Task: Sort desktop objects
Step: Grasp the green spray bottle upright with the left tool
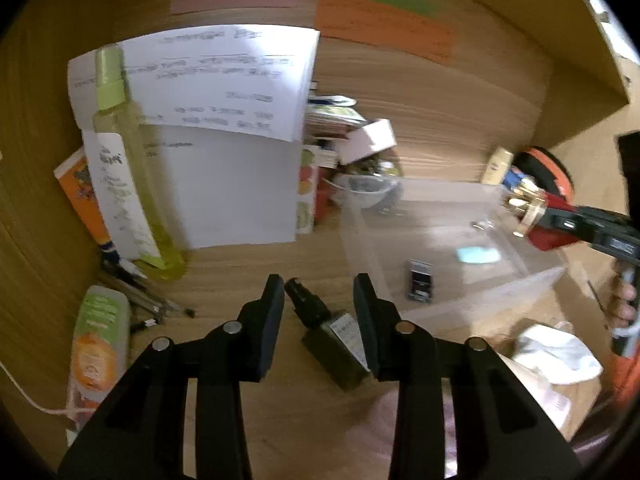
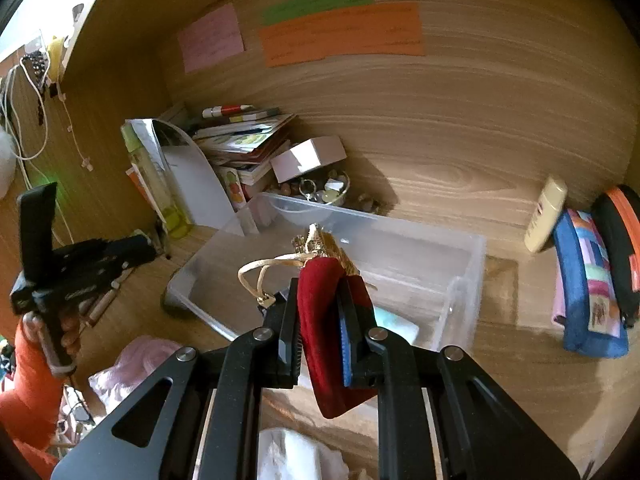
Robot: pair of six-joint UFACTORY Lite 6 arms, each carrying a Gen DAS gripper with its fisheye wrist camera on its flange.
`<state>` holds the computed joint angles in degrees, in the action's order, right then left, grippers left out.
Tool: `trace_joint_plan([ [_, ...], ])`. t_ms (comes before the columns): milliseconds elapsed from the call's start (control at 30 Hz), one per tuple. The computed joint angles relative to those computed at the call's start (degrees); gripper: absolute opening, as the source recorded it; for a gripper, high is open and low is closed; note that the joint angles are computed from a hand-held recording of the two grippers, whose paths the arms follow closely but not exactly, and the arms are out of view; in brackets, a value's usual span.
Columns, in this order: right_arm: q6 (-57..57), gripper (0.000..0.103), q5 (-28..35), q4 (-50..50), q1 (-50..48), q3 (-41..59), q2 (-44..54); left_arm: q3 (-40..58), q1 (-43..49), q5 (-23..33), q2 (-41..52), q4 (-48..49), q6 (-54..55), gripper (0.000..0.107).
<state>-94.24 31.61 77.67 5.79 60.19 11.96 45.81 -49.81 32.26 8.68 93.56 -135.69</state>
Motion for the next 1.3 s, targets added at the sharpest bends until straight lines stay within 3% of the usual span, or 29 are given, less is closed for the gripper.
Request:
trace_joint_plan([
  [133,-0.4,0.013,-1.28,1.18,2.46,1.51,1.96,-1.89,-2.93,2.28,-2.02,-2.74,1.76,0.035],
  [233,-0.6,0.013,-1.42,2.09,3.87,2.24,3.38,-3.51,-3.33,-0.37,-3.66,-1.54,0.62,0.037],
  [367,-1.39,0.013,-0.36,3.2,4.49,1.27,2.87,-2.86,-5.04,0.65,-1.47,-3.11,1.95,0.063],
  [500,-2.08,0.013,1.27,3.19,4.76,-1.28,-0.03,1.89,-2.18,-3.76,4.64,-3.52,5.12,0.068],
  [633,-3.28,0.013,1.18,3.52,5.96,-5.17,-4.23,7.73,0.32,-5.42,12.9,-6.87,10.17,0.068],
  [767,-4.97,0.013,1.29,4.45,8.13,-8.36,-7.53,6.89,2.97,-8.02,14.89,-2.37,3.66,0.068],
  [833,-5.38,0.013,1.65,4.72,9.11,-9.16,-8.24,5.24,4.41,-9.52,14.73,2.58,-2.28,0.061],
  [900,-6.03,0.013,2.0,5.02,10.29,-9.98,-8.61,4.6,5.39,-10.34,15.1,4.94,-4.97,0.044],
  [933,-6.29,0.013,1.68,5.28,10.96,-10.31,-8.57,4.3,5.84,-10.54,15.31,6.06,-6.41,0.042],
  [1133,-6.94,0.013,-1.44,6.08,14.14,-11.61,-7.15,-1.67,4.7,-7.55,10.9,13.09,-18.01,0.041],
  [1300,-8.75,0.013,-4.13,7.8,14.74,-13.1,-9.17,-5.51,0.06,-2.97,2.57,7.08,-14.46,0.041],
])
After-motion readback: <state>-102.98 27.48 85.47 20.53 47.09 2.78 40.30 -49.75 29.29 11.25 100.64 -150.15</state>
